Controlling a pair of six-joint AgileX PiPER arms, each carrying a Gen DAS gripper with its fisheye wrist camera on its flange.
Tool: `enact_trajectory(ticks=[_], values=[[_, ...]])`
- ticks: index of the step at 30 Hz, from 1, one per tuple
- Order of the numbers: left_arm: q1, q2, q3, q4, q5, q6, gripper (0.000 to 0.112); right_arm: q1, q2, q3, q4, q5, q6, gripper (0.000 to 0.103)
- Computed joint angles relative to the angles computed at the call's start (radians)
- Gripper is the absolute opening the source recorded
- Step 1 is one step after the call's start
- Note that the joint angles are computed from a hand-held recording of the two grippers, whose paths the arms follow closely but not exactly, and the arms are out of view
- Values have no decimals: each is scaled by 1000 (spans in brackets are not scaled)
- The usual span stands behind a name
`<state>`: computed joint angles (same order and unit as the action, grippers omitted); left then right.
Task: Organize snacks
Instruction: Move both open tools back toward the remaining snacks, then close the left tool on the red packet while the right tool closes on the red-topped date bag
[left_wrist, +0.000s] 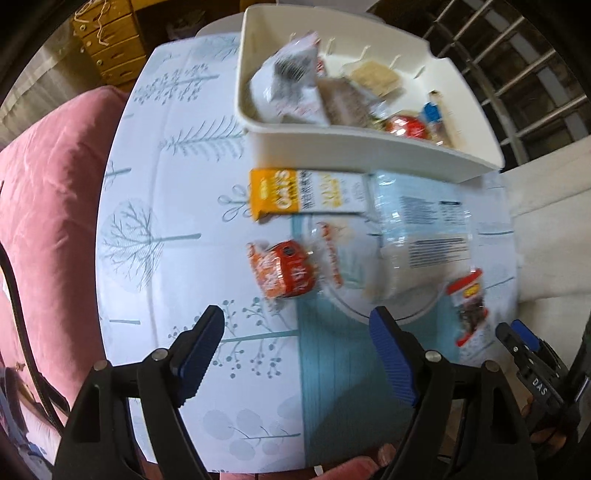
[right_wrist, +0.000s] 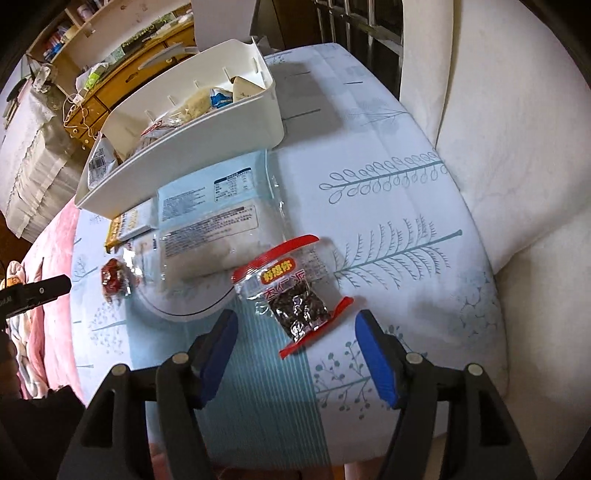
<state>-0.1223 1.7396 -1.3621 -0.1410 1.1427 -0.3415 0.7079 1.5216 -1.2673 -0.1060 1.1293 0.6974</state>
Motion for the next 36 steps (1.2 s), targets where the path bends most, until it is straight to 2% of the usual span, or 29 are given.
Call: enact_trajectory(ticks=[3, 7, 14, 19, 26, 30, 36], values=[[11, 24, 20, 3, -25, 1, 80, 51, -26, 97, -97, -100, 44, 66], [22, 54, 38, -2, -68, -1, 80, 108, -48, 185, -213, -191, 101, 66], [22, 114, 25, 23, -91, -33, 80, 156, -23, 237, -331, -257, 130, 66], [23, 138, 28, 17, -111, -55, 80, 177, 19, 231, -357, -263, 74, 66], [5, 172, 27, 38, -140, -94, 77, 170, 66, 214, -301, -275, -47, 66], [5, 193, 17, 32, -149, -111, 69, 157, 81, 205, -258, -270, -140, 66], [4, 195, 50, 10, -179, -156, 68, 132, 91, 190, -200, -273, -231, 64]])
